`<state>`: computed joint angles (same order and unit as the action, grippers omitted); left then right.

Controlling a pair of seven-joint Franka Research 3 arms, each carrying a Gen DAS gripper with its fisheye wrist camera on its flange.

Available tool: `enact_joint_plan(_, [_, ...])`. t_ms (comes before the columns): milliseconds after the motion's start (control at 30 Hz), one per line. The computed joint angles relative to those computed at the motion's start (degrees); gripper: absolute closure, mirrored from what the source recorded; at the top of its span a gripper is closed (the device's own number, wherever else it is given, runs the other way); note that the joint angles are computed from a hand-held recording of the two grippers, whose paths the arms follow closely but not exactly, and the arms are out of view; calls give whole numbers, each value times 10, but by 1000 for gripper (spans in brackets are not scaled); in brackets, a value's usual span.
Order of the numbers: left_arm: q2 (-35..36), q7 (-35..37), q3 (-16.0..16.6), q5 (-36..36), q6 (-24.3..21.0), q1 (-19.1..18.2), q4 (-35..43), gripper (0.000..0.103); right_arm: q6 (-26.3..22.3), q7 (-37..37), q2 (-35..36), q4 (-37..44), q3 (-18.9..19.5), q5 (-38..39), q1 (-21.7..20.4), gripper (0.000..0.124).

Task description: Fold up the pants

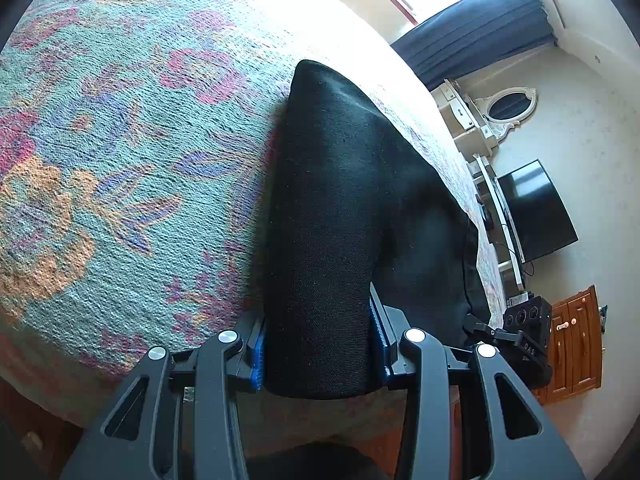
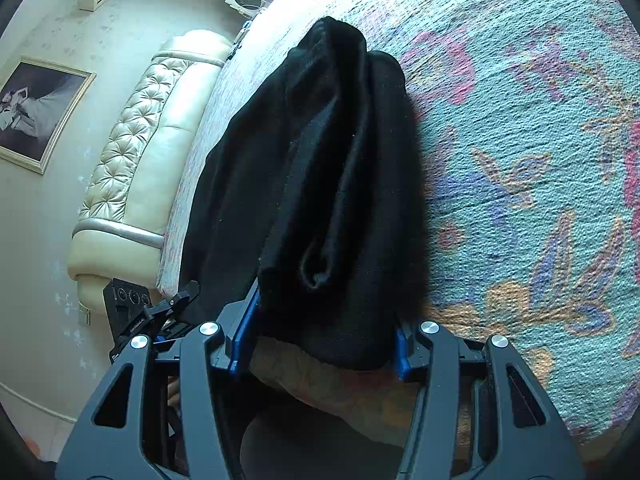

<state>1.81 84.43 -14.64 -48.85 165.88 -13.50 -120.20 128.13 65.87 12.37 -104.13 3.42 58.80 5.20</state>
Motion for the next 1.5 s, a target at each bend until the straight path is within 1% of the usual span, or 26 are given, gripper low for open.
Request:
enact_joint_plan(133, [-1, 4, 0, -6, -3, 0, 1, 62, -1, -4, -2, -3, 0, 5, -1, 72])
enact_joint_plan(200, [0, 21, 1, -21, -7, 2, 3, 60, -1, -5, -3, -4, -1, 6, -2, 72])
enact_joint_plan(267, [-3, 67, 1, -64, -16, 5, 4, 56, 1, -8, -6, -8, 0, 11, -2, 71])
enact_joint_plan(333, [-4, 111, 3, -117, -30, 7, 8, 49, -2, -18, -6, -10, -1, 20, -5, 68])
enact_joint_plan(367, [-8, 123, 5, -133, -36, 8, 7, 47, -5, -22, -7, -9, -2, 22, -6, 66])
enact_joint_plan(433, [-16, 154, 9, -169, -36, 8, 4, 39, -14, -24, -8, -7, -4, 20, -8, 63])
enact_joint_plan(500, [-24, 202, 14, -223, -28, 6, 3, 34, -19, -26, -11, -6, -7, 20, -12, 60])
enact_joint_plan(567, [-25, 248, 21, -278, -26, 6, 10, 31, -9, -30, -16, -10, -11, 31, -16, 55])
enact_joint_plan(600, [-21, 260, 24, -293, -31, 8, 17, 31, -3, -31, -15, -8, -13, 34, -18, 52])
enact_joint_plan(633, [-13, 260, 27, -298, -40, 11, 26, 30, 5, -30, -11, -2, -15, 35, -20, 47])
enact_joint_plan(700, [9, 256, 30, -304, -61, 21, 52, 30, 16, -30, 2, 14, -15, 48, -25, 45])
enact_joint_plan(800, [58, 233, 25, -271, -79, 36, 104, 30, 8, -25, 46, 65, -9, 68, -38, 41])
enact_joint_plan(833, [79, 218, 22, -249, -89, 42, 126, 30, 9, -22, 63, 86, -6, 69, -41, 41])
enact_joint_plan(900, [119, 163, 20, -185, -105, 50, 168, 30, 5, -14, 98, 131, 4, 65, -47, 41])
enact_joint_plan(933, [137, 151, 16, -171, -113, 56, 187, 30, 4, -7, 116, 154, 8, 58, -49, 41])
enact_joint_plan(1000, [170, 148, 3, -164, -127, 71, 225, 30, 2, 8, 151, 201, 18, 43, -53, 41])
enact_joint_plan(1033, [182, 149, -4, -162, -131, 78, 240, 30, -1, 18, 168, 224, 23, 35, -55, 39])
enact_joint_plan(1067, [195, 147, -11, -156, -136, 85, 256, 30, -4, 26, 182, 243, 28, 25, -57, 35])
enact_joint_plan(1133, [217, 134, -22, -138, -153, 96, 282, 30, -9, 24, 202, 270, 41, 14, -62, 35])
enact_joint_plan(1200, [233, 119, -30, -113, -152, 100, 303, 30, -17, 20, 212, 287, 48, -7, -62, 37])
enact_joint_plan(1233, [236, 107, -29, -85, -151, 97, 309, 40, -21, 26, 216, 294, 45, -30, -57, 51])
enact_joint_plan(1267, [236, 78, -16, -31, -150, 83, 311, 49, -27, 33, 218, 298, 45, -45, -56, 66])
enact_joint_plan(1300, [239, 56, -6, 17, -153, 73, 316, 57, -22, 31, 217, 292, 50, -39, -61, 67])
enact_joint_plan(1367, [235, 44, -11, 48, -141, 72, 310, 61, -2, 15, 204, 269, 58, -26, -65, 71])
enact_joint_plan(1500, [234, -20, 0, 137, -132, 60, 316, 67, 30, 6, 194, 254, 60, -22, -56, 72])
